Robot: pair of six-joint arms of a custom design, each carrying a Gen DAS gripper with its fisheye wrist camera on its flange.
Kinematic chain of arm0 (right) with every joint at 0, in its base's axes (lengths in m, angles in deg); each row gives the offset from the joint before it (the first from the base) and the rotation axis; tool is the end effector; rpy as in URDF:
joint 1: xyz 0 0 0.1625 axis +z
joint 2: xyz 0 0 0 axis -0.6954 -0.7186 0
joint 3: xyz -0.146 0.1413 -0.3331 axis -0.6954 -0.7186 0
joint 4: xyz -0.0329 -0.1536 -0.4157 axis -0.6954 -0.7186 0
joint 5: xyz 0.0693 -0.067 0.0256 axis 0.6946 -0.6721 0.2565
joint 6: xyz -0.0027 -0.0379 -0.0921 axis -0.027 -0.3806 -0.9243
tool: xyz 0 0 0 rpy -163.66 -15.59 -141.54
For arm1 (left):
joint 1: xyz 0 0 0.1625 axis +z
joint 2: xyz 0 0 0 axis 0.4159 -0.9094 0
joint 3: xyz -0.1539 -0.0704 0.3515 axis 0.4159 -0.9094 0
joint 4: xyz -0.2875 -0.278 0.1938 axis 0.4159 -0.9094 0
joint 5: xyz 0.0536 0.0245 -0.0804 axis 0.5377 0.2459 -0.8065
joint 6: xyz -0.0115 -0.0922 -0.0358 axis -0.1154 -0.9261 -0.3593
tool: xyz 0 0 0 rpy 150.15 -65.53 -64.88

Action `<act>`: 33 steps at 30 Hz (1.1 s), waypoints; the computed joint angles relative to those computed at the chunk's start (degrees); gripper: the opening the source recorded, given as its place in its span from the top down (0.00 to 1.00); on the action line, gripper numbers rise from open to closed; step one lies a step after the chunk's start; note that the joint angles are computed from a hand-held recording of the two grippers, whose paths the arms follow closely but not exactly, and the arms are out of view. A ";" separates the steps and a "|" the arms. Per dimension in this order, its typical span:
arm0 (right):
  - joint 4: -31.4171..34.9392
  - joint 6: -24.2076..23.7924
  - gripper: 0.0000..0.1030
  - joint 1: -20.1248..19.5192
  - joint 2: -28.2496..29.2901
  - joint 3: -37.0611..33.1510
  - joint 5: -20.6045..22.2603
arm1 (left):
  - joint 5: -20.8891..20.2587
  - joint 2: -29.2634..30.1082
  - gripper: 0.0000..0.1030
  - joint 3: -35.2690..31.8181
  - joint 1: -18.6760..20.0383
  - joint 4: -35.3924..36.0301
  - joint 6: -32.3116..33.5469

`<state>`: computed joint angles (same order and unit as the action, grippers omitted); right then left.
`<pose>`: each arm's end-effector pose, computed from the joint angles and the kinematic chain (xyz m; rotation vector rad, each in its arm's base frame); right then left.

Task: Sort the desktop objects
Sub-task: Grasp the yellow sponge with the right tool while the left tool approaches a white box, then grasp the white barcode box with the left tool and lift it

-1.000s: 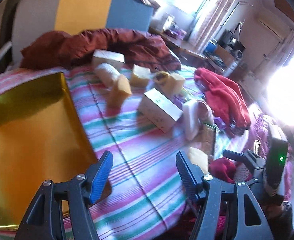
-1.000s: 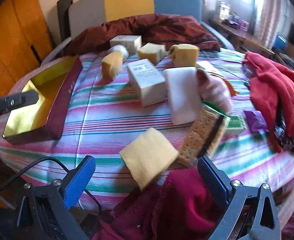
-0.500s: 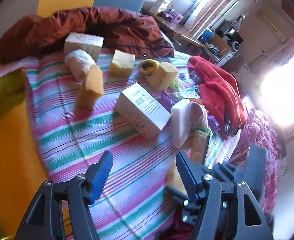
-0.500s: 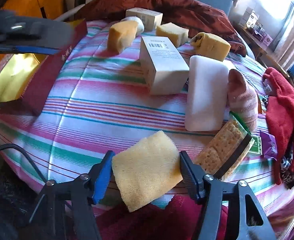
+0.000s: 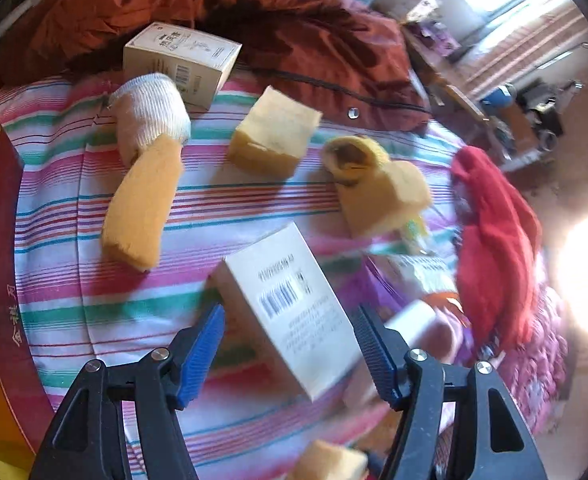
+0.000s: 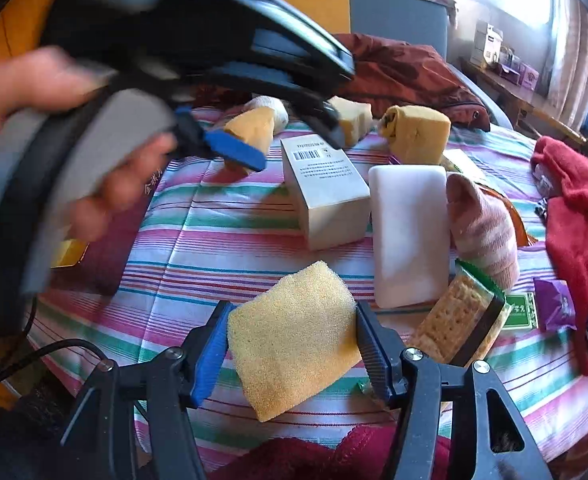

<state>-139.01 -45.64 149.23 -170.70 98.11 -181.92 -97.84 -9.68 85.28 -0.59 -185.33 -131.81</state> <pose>0.1884 -0.3092 0.2587 1.2655 -2.4309 0.2832 -0.3463 -0.3538 0.1091 -0.3353 2.6584 -0.5860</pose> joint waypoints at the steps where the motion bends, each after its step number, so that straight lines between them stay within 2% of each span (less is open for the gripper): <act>1: -0.27 -0.22 0.40 -0.05 -0.02 0.03 0.09 | 0.16 0.53 0.34 -0.46 0.38 0.22 -0.44; 3: -0.41 -0.74 0.40 -0.24 -0.48 0.22 0.56 | 0.34 2.07 0.31 -1.92 1.04 1.61 -0.67; 7: -1.54 -1.16 0.40 -0.25 -0.38 0.39 -0.08 | -0.41 5.28 0.31 -4.52 2.71 3.99 0.60; 9: -2.13 -1.16 0.40 -0.43 -0.41 0.38 -0.14 | -0.68 5.54 0.31 -3.86 2.79 2.86 2.48; 14: -3.00 -0.92 0.40 -1.02 -0.10 0.22 -0.34 | 2.09 5.05 0.42 -1.71 0.44 2.02 8.60; 19: -4.09 -0.78 0.40 -1.02 0.29 0.19 -0.50 | 4.70 2.02 0.47 1.73 -3.27 2.57 10.13; 26: -5.11 0.15 0.40 -1.15 0.39 0.16 -0.32 | 8.64 -3.39 0.47 5.00 -9.79 6.57 7.68; 31: -4.61 1.34 0.40 -1.52 -0.08 -0.02 0.54 | 10.93 -9.61 0.47 6.75 -15.84 15.29 0.69; 33: -4.32 2.14 0.40 -1.40 -0.37 -0.06 0.65 | 11.73 -12.87 0.47 7.16 -18.55 21.23 -3.57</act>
<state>-143.34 -43.50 147.83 -171.07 98.06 -181.27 -86.11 -22.55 92.44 -19.14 -164.10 -135.38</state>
